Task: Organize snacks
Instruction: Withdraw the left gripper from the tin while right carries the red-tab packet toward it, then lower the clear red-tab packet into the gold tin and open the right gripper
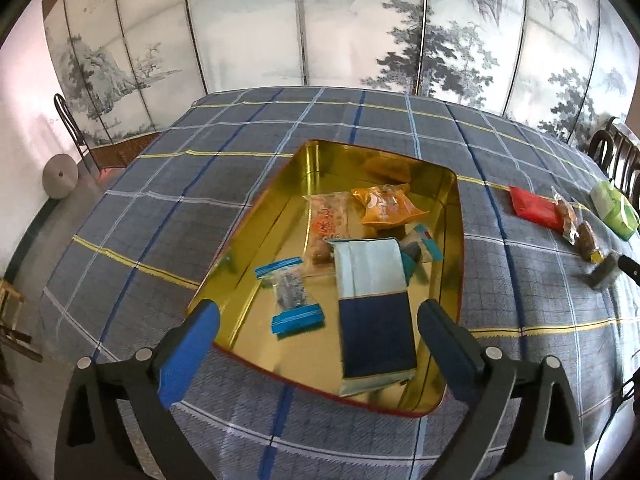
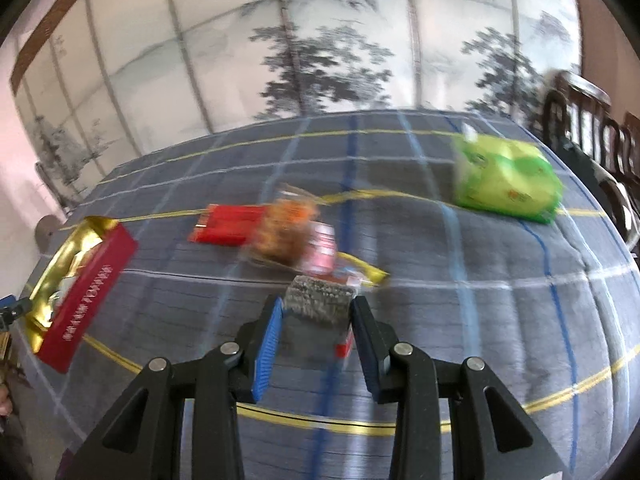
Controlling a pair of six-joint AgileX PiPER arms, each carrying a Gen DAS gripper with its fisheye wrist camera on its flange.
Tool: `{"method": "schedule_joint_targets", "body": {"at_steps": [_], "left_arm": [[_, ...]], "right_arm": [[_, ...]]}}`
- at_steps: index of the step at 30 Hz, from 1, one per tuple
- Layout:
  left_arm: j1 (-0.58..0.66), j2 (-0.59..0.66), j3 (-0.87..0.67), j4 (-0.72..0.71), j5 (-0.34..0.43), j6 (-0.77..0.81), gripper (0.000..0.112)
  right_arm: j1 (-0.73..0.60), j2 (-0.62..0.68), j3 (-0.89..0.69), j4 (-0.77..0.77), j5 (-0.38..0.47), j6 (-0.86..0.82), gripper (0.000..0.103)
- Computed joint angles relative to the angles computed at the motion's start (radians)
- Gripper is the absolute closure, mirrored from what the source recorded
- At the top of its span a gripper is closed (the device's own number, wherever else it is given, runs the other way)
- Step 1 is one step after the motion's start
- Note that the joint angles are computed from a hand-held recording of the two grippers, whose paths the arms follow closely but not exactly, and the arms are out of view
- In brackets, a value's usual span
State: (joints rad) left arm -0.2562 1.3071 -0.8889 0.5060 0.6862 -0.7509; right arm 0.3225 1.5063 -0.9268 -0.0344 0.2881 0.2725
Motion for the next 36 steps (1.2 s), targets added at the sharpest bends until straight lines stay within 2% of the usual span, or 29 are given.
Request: {"method": "schedule_joint_targets", "body": {"at_steps": [6, 12, 17, 19, 21, 23, 26, 27, 31, 33, 34, 35, 36], "left_arm": [[0.04, -0.037, 0.025, -0.054, -0.008, 0.063, 0.012], [0.057, -0.058, 0.048, -0.077, -0.019, 0.117, 0.012], [0.064, -0.067, 0.055, -0.077, -0.023, 0.128, 0.012], [0.054, -0.081, 0.062, -0.052, -0.017, 0.11, 0.012], [0.052, -0.102, 0.073, -0.055, -0.032, 0.119, 0.012], [0.044, -0.1, 0.069, -0.072, -0.04, 0.134, 0.012], [-0.003, -0.078, 0.048, -0.066, -0.028, 0.125, 0.012], [-0.031, -0.071, 0.043, -0.044, -0.02, 0.103, 0.012], [-0.097, -0.052, 0.016, 0.013, 0.015, 0.056, 0.012], [-0.107, -0.051, 0.011, 0.016, 0.018, 0.053, 0.012], [-0.113, -0.048, 0.004, 0.017, 0.022, 0.05, 0.012], [-0.117, -0.048, 0.002, 0.019, 0.025, 0.046, 0.012], [-0.119, -0.045, -0.002, 0.016, 0.026, 0.046, 0.012]], "right_arm": [[0.154, 0.03, -0.123, -0.172, 0.045, 0.185, 0.067], [0.248, 0.091, -0.266, -0.232, 0.1, 0.234, 0.067], [0.287, 0.096, -0.294, -0.276, 0.127, 0.274, 0.067], [0.278, 0.065, -0.249, -0.332, 0.126, 0.336, 0.067], [0.237, -0.008, -0.138, -0.434, 0.121, 0.446, 0.066], [0.186, -0.036, -0.069, -0.455, 0.144, 0.455, 0.062], [0.086, -0.059, 0.016, -0.326, 0.127, 0.341, 0.062], [0.069, -0.064, 0.038, -0.327, 0.117, 0.344, 0.061], [0.037, -0.028, 0.044, -0.257, 0.083, 0.272, 0.046], [0.029, -0.003, 0.024, -0.196, 0.065, 0.219, 0.046], [0.028, 0.007, 0.017, -0.18, 0.057, 0.202, 0.042], [0.036, 0.027, -0.003, -0.195, 0.059, 0.21, 0.037], [0.049, 0.043, -0.013, -0.25, 0.058, 0.257, 0.037]]}}
